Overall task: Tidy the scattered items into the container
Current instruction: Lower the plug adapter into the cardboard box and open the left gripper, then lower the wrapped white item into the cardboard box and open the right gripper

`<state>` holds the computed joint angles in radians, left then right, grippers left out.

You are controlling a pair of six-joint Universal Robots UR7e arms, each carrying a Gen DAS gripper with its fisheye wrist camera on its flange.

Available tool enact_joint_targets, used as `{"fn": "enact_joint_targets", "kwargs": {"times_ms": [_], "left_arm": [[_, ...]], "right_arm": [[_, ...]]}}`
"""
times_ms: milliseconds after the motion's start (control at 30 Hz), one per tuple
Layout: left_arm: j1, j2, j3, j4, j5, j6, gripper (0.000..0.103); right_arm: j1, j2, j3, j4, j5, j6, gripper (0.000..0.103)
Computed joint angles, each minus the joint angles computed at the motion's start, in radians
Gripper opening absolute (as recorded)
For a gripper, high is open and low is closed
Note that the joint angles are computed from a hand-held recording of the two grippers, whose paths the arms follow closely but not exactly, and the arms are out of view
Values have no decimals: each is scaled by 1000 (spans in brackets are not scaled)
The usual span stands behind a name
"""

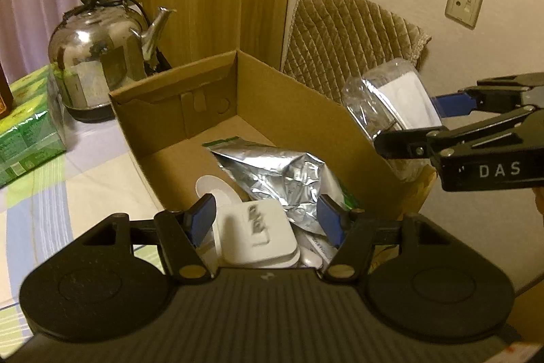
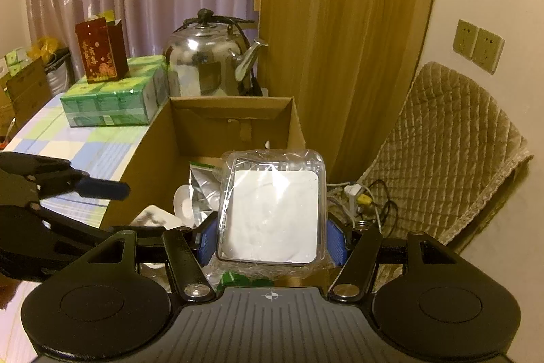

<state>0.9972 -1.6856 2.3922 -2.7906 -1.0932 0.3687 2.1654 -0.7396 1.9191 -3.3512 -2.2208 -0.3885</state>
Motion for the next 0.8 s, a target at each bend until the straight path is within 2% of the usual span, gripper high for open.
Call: {"fn": "enact_joint_targets", "kwargs": {"times_ms": [67, 167, 233, 533, 567, 633, 800], "left_arm": [[0, -29, 8, -2, 2, -2, 67], [-1, -85, 19, 19, 12, -12, 67], [-5, -126, 25, 40, 17, -28, 74], [-3, -251, 47, 132, 49, -81, 76], [2, -261, 48, 141, 50, -85, 76], [10, -272, 49, 158, 55, -93, 76], [18, -307, 59, 178, 65, -107, 77]], "right_arm": [[1, 5, -5, 9, 3, -1, 60], [1, 15, -18, 39, 21, 8, 60], [2, 25, -29, 56, 28, 9, 60], [-13, 77, -78, 100, 67, 51, 61], [-14, 80, -84, 108, 66, 60, 63], [-14, 81, -79, 80, 72, 63, 79], [-4, 59, -40, 27, 77, 89, 83]]}}
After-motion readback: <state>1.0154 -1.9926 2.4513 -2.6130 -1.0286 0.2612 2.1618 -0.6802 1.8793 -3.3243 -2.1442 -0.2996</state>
